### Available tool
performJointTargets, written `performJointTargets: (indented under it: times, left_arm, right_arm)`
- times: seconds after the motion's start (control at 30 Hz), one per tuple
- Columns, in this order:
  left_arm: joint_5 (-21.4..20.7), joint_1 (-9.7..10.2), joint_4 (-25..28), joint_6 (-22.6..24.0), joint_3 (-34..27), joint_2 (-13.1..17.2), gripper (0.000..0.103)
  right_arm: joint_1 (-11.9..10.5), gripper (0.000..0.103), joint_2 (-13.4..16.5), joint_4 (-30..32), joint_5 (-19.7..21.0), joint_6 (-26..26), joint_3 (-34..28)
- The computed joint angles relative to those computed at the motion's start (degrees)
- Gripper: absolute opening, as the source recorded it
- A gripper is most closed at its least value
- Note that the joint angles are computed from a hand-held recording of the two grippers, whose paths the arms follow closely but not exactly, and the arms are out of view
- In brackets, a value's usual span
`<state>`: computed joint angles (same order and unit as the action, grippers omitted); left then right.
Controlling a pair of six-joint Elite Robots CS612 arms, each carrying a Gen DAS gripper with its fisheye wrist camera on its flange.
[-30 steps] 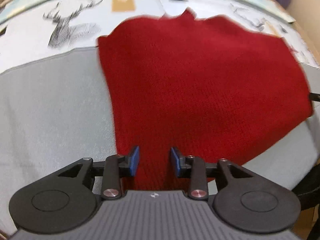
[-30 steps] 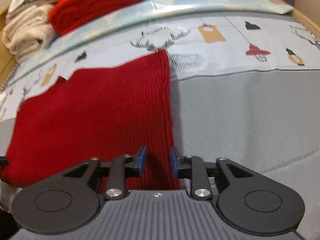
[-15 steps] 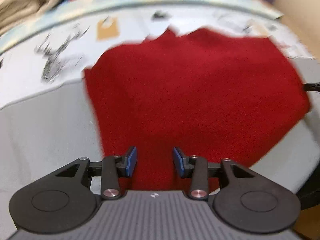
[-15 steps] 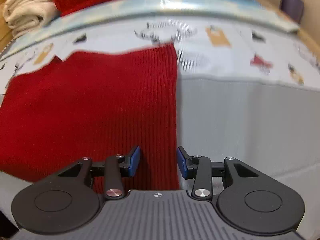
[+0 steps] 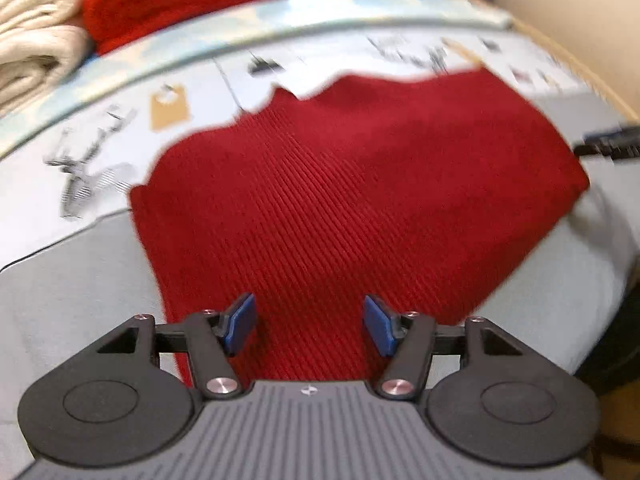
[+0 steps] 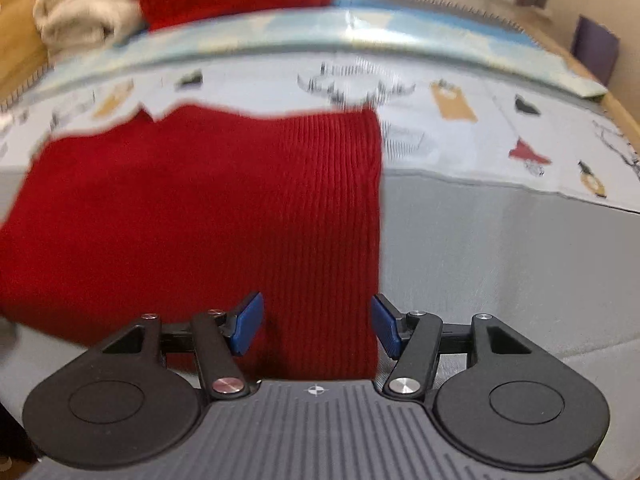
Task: Fold small clothes
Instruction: 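Open both grippers and lift them off the folded sweater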
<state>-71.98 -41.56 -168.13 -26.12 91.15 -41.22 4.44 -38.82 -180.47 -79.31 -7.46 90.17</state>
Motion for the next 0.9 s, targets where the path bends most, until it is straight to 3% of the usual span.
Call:
performJointTargets:
  times: [0.1,0.17,0.23,0.37,0.47,0.53,0.6,0.73,0.9]
  left_arm:
    - [5.18,-1.30,-1.13,-4.95,1.42,-1.68,0.080]
    - [9.24,-2.45,-2.19,-7.57,2.75,-3.02,0.081]
    - [10.24,-2.80,-1.66,-9.38,2.95,-4.15,0.082]
    - [11.54,-3.74,-1.88,-15.83,5.32,-6.57,0.087]
    - [11.79,-3.95,-2.35,-23.45,7.06,-6.84,0.089]
    - [9.33,-3.34,4.75,-30.12,6.65,-7.01,0.089]
    - [7.36,-3.03,6.43,-34.38,6.56,-6.94,0.089]
    - [8.58,-3.40,9.44,-34.33,5.74,-6.80,0.089]
    - [7.99,-3.31,8.72,-34.77,5.51,-6.59,0.089]
  right_arm:
    - [0.02,0.061,-0.56,-7.03,2.33,1.87,2.19]
    - [0.24,0.061,-0.68,-12.25,3.44,2.41,3.58]
    - [0.86,0.062,-0.89,-17.88,3.39,3.21,5.11]
    - [1.92,0.067,-1.12,-22.61,4.01,4.84,6.72]
    - [3.18,0.068,-1.34,-22.84,3.41,4.45,7.14]
    - [3.95,0.068,-1.40,-21.69,3.94,4.04,7.15]
    - [4.75,0.068,-1.45,-19.76,4.23,2.79,6.83]
    - [6.32,0.068,-1.23,-17.72,3.04,-0.55,6.28]
    - [7.43,0.068,-0.98,-17.74,1.89,-1.65,5.87]
